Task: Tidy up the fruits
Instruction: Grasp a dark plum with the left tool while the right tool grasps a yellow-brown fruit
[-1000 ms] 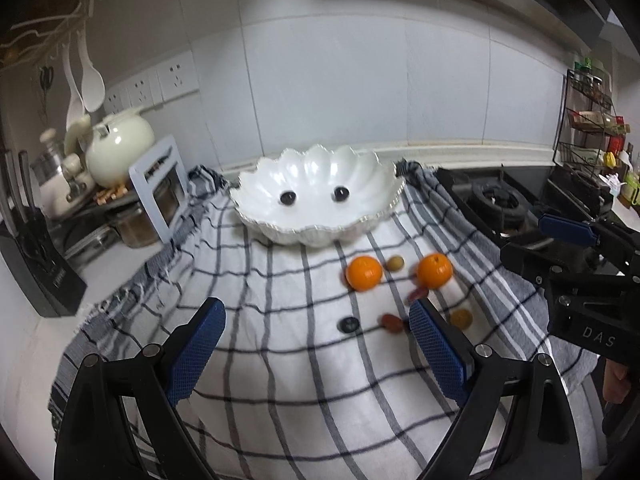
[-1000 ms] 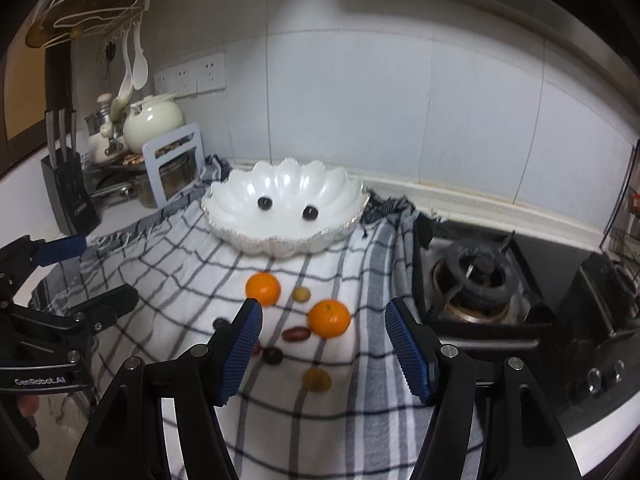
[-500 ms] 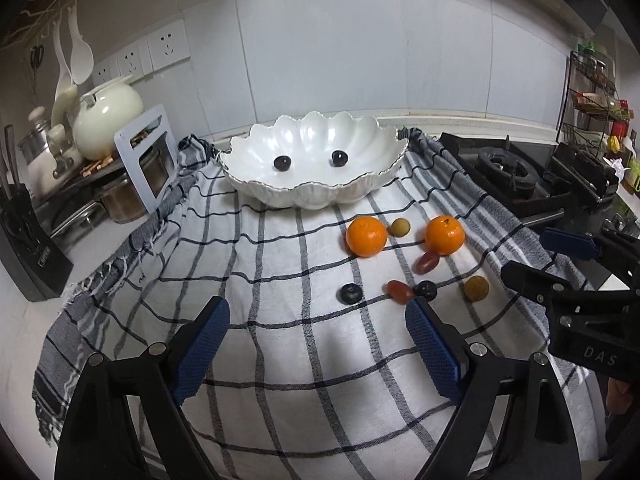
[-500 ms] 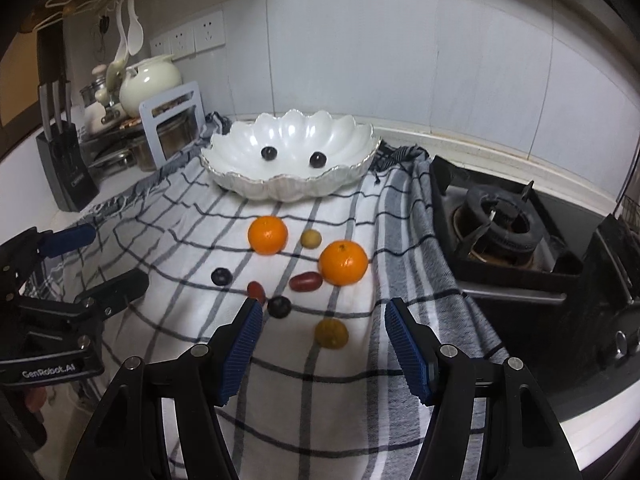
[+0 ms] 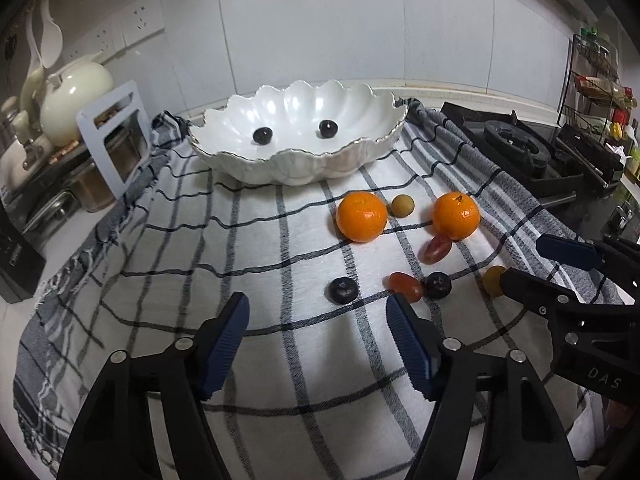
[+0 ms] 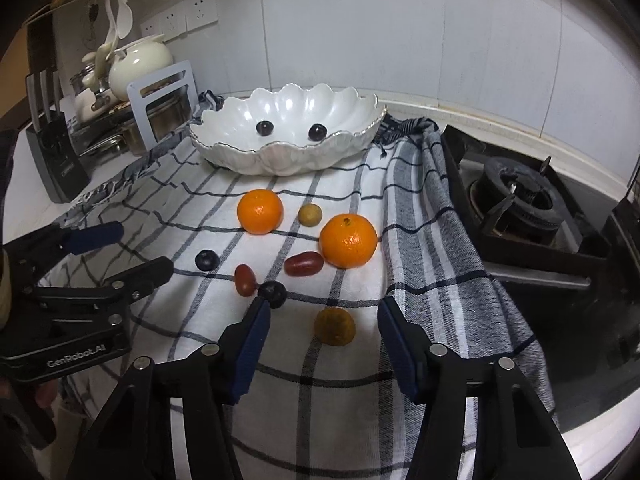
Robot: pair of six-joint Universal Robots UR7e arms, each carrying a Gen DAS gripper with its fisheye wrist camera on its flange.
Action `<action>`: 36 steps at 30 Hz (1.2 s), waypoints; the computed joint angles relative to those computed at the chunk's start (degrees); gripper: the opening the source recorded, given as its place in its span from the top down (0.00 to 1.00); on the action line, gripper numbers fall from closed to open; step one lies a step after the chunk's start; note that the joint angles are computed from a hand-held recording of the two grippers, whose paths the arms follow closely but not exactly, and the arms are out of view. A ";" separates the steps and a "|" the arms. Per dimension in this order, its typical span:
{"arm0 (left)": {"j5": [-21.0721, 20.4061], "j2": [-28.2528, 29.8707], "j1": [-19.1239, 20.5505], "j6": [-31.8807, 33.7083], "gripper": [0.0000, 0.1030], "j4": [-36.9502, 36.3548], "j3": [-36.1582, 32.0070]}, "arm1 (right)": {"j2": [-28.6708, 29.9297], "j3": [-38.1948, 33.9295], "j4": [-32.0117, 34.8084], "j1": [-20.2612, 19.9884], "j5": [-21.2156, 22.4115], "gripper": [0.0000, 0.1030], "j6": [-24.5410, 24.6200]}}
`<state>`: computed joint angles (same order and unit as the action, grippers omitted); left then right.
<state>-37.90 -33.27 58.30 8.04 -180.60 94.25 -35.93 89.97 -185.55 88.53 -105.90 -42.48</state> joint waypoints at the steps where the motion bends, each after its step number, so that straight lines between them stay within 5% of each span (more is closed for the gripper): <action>1: -0.17 0.29 0.17 -0.09 0.36 0.39 -0.46 | 0.16 -0.24 0.27 -0.11 0.00 0.47 0.11; 15: -2.15 3.42 2.06 -0.68 0.55 5.48 -5.86 | 2.11 -3.28 3.48 -1.13 -0.60 0.54 1.27; 29: -3.47 4.55 3.19 -3.33 0.76 10.08 -8.43 | 2.79 -5.33 7.99 -1.70 -0.39 0.71 2.52; 36: -3.33 4.41 2.97 -4.00 0.77 9.67 -7.99 | 2.33 -4.90 8.08 -1.87 0.37 0.71 2.47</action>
<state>-41.23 -28.86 61.27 4.04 -170.93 86.26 -33.60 85.08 -177.47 86.65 -105.53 -40.01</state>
